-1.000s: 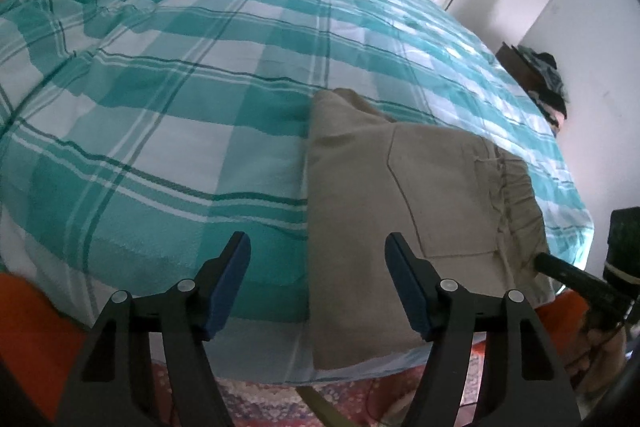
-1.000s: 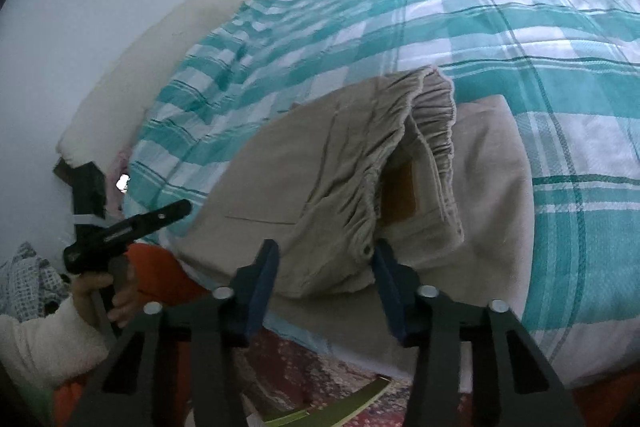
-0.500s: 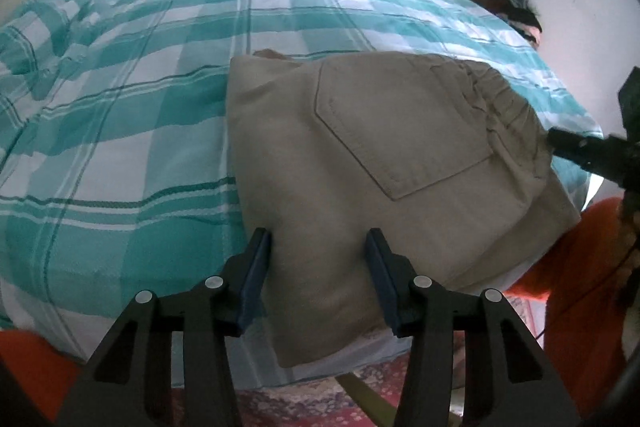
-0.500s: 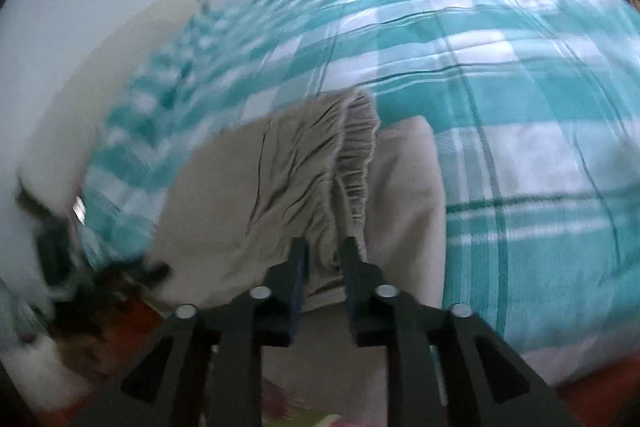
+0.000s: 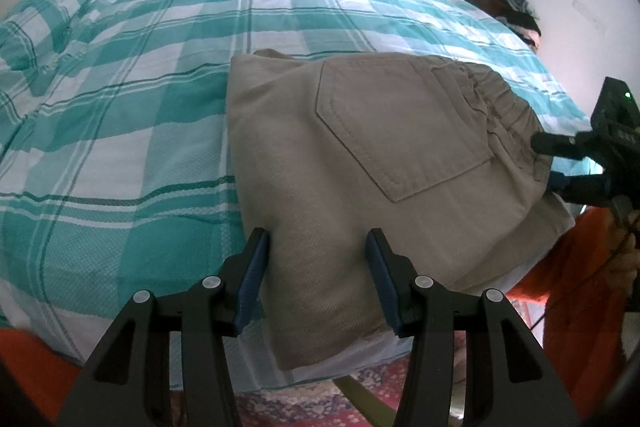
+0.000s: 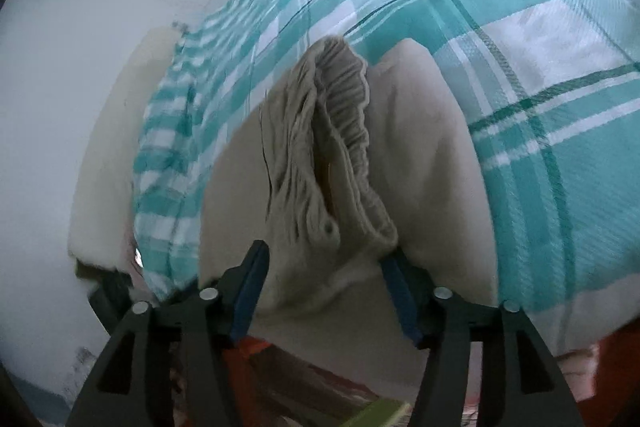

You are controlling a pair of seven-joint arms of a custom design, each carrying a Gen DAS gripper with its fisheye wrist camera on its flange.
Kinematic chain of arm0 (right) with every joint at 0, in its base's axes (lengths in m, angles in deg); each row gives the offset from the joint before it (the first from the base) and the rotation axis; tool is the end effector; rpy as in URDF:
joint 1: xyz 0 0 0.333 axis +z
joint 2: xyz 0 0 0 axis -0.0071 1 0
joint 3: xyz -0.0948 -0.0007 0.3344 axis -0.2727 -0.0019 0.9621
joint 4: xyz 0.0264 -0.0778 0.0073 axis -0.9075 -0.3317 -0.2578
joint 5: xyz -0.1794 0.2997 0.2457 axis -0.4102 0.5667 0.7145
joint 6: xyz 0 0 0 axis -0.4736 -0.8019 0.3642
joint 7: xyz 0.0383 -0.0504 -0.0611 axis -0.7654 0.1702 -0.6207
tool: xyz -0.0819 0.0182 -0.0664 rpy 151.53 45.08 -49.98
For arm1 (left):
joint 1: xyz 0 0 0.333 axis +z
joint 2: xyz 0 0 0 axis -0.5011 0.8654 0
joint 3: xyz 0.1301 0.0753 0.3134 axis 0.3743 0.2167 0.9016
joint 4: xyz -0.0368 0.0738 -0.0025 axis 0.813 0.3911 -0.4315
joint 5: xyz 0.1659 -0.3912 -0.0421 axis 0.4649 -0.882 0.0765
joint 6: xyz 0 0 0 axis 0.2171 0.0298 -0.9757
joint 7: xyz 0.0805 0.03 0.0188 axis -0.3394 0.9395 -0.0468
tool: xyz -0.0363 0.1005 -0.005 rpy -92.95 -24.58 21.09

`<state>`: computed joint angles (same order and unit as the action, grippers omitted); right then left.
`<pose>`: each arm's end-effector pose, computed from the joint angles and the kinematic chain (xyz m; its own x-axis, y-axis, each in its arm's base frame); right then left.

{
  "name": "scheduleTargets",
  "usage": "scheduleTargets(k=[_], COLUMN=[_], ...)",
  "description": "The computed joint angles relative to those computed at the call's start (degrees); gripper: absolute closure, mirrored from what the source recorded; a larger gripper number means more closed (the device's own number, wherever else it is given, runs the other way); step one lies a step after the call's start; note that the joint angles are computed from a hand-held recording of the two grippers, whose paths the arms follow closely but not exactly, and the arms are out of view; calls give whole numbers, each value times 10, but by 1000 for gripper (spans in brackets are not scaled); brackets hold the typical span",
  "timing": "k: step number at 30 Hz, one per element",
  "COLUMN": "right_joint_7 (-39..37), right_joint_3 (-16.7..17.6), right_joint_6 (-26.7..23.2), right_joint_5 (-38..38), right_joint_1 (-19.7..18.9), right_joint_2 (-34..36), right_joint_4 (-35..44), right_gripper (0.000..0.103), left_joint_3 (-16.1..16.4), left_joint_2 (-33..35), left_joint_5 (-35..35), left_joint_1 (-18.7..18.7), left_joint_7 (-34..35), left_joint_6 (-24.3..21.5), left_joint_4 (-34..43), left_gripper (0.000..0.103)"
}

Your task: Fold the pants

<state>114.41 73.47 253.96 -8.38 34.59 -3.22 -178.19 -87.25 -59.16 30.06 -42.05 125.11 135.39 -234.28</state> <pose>0.4150 0.2669 0.5052 -0.1972 -0.6690 -0.7166 -0.8541 0.4761 -0.2094 0.4120 -0.0946 0.5256 -0.4003 -0.9058 0.1390 -0.7969 0.2692 -0.5409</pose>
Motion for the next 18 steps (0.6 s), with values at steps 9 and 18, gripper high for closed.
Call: scheduleTargets(k=[9, 18], right_joint_7=[78, 192], right_joint_3=[39, 76], right_joint_6=[22, -25], right_joint_5=[-103, -265], right_joint_1=[-42, -101], right_joint_2=[-11, -113], right_joint_4=[11, -16], right_gripper=[81, 82], left_joint_3=[6, 24], left_joint_2=[-16, -48], left_joint_5=[-10, -57], left_joint_1=[5, -16], left_joint_7=[-26, 5], left_joint_6=[-23, -21], left_joint_4=[15, 20], left_gripper=[49, 47])
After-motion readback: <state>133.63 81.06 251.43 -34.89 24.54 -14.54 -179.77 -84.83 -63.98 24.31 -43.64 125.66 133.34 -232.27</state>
